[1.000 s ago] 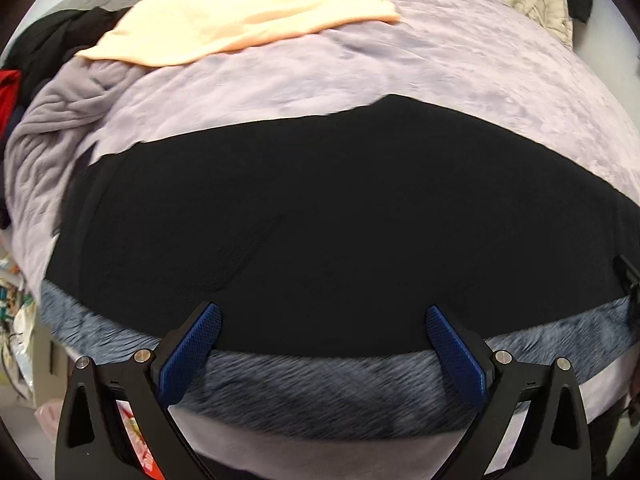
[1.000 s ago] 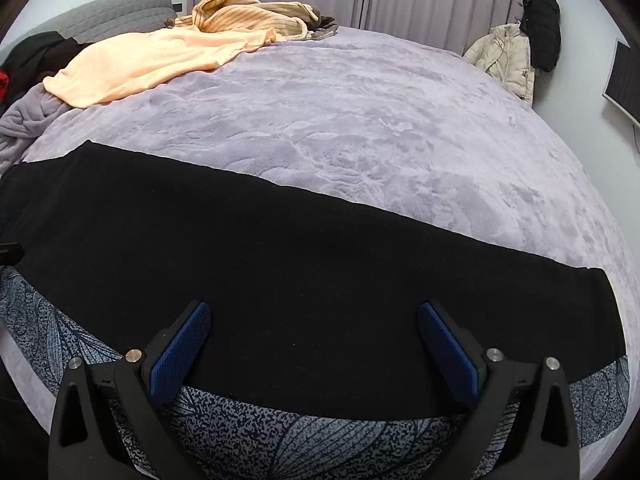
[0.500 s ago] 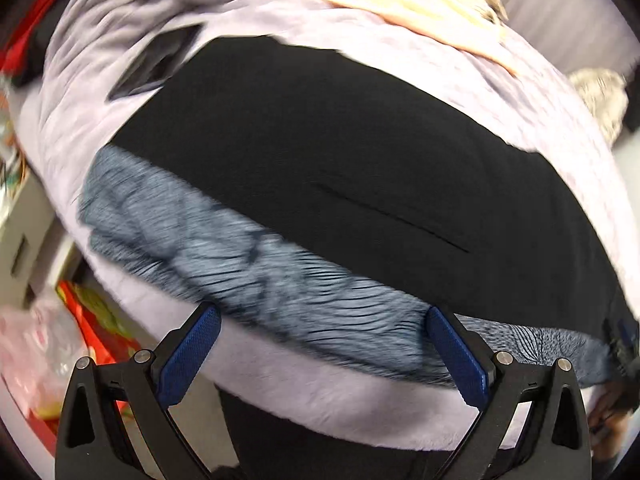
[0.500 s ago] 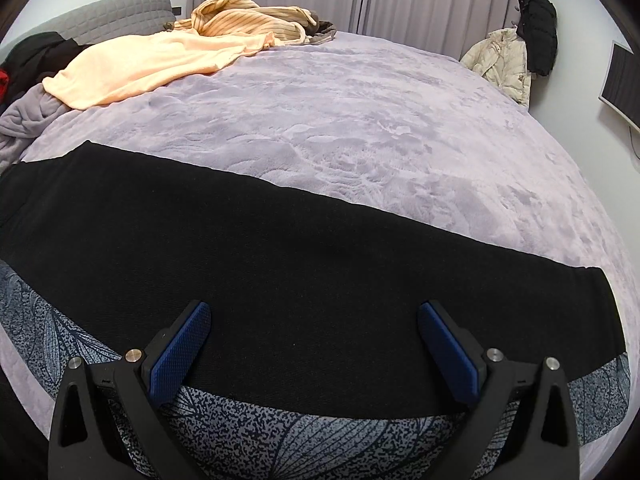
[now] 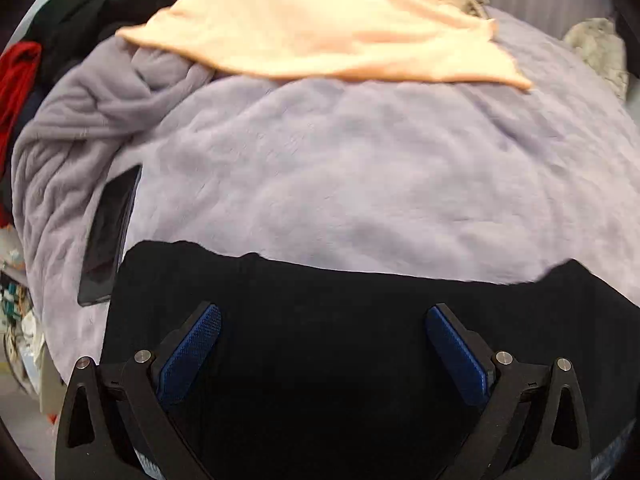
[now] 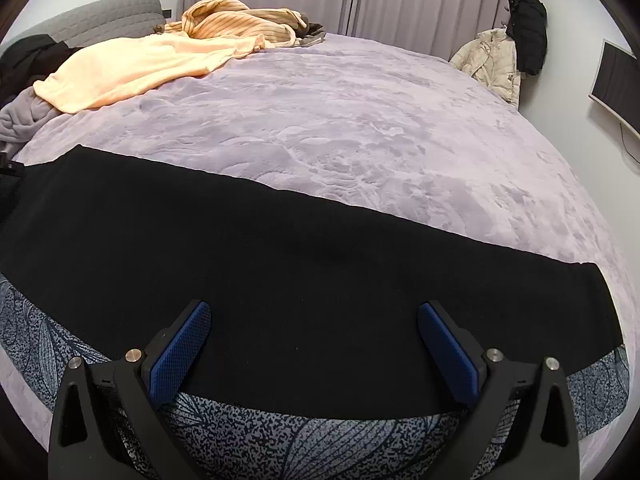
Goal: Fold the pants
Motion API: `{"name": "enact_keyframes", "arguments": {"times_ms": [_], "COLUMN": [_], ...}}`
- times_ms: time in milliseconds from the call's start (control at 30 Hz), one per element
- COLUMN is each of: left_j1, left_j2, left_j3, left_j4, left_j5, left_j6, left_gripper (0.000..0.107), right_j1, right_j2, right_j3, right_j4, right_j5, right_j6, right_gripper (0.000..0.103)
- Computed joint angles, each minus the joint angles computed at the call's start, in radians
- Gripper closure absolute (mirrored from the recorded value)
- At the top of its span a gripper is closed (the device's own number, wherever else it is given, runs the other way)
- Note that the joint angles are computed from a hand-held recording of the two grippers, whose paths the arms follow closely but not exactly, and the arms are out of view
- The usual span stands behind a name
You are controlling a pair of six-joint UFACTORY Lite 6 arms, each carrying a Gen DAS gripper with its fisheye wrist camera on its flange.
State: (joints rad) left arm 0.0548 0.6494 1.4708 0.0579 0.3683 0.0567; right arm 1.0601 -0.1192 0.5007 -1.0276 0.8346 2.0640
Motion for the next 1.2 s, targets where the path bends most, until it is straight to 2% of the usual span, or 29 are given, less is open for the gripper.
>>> {"name": "enact_keyframes", "arguments": {"times_ms": [67,167,233,300,333,367,433,533,567,633,700,767,800,900,1000,1067,1133,1200], "left_j1": [0.051,0.083,0.114,0.117,0.108,0.083,-0.008,-0.215,-0.272,-0.346,-0.41,-0.431,-0.435,-0.405,-0.406,-0.421,-0.463,-0.512], "left_j2": [0.015,-0.054,-0.162,-0.288,-0.352,-0.415,-0.494,-0.531,-0.499,-0.392,-0.25,-0.165,-0.163,-0.136,-0.207,-0.274,-0.384,-0.47], "left_j3": [-0.008,-0.095,-0.209,-0.344,-0.414,-0.482,-0.565,-0.592,-0.569,-0.467,-0.335,-0.253,-0.253,-0.218,-0.31,-0.4,-0.542,-0.639], "left_j4": [-0.078,-0.021,-0.104,-0.133,-0.209,-0.292,-0.354,-0.179,-0.095,0.076,0.238,0.329,0.347,0.243,0.334,0.422,0.605,0.706], "left_j5": [-0.014,-0.067,-0.085,-0.115,-0.117,-0.108,-0.118,-0.153,-0.171,-0.145,-0.093,-0.066,-0.071,-0.067,-0.09,-0.112,-0.134,-0.13], "left_j6": [0.066,0.043,0.123,0.154,0.232,0.314,0.352,0.119,0.014,-0.195,-0.405,-0.528,-0.558,-0.48,-0.574,-0.659,-0.841,-0.957], "left_gripper": [0.004,0.004,0.004,0.004,0.004,0.004,0.004,0.004,0.004,0.004,0.004,0.004,0.004,0.004,0.004,0.004,0.004,0.004], "right_j1": [0.002,-0.002,-0.004,0.044,0.058,0.064,0.044,-0.02,-0.042,-0.088,-0.12,-0.145,-0.167,-0.259,-0.306,-0.274,-0.224,-0.132], "right_j2": [-0.001,0.0,0.011,0.026,0.046,0.09,0.191,0.42,0.486,0.58,0.561,0.512,0.462,0.243,0.001,-0.093,-0.19,-0.271], "right_j3": [-0.002,0.014,0.074,0.142,0.178,0.237,0.345,0.593,0.667,0.762,0.724,0.655,0.588,0.33,0.087,0.008,-0.054,-0.087], "right_j4": [-0.001,0.032,0.116,0.116,0.102,0.083,0.042,0.075,0.098,0.142,0.121,0.114,0.109,0.087,0.081,0.116,0.175,0.224], "right_j5": [0.004,0.014,0.055,0.096,0.099,0.09,0.031,-0.034,-0.043,-0.063,-0.101,-0.073,-0.056,-0.099,-0.123,-0.06,-0.008,0.032], "right_j6": [0.003,-0.026,-0.092,-0.095,-0.105,-0.128,-0.192,-0.361,-0.41,-0.479,-0.424,-0.382,-0.354,-0.272,-0.241,-0.237,-0.23,-0.198], "right_gripper": [0.0,0.0,0.0,0.0,0.0,0.0,0.0,0.0,0.0,0.0,0.0,0.0,0.0,0.0,0.0,0.0,0.0,0.0]}}
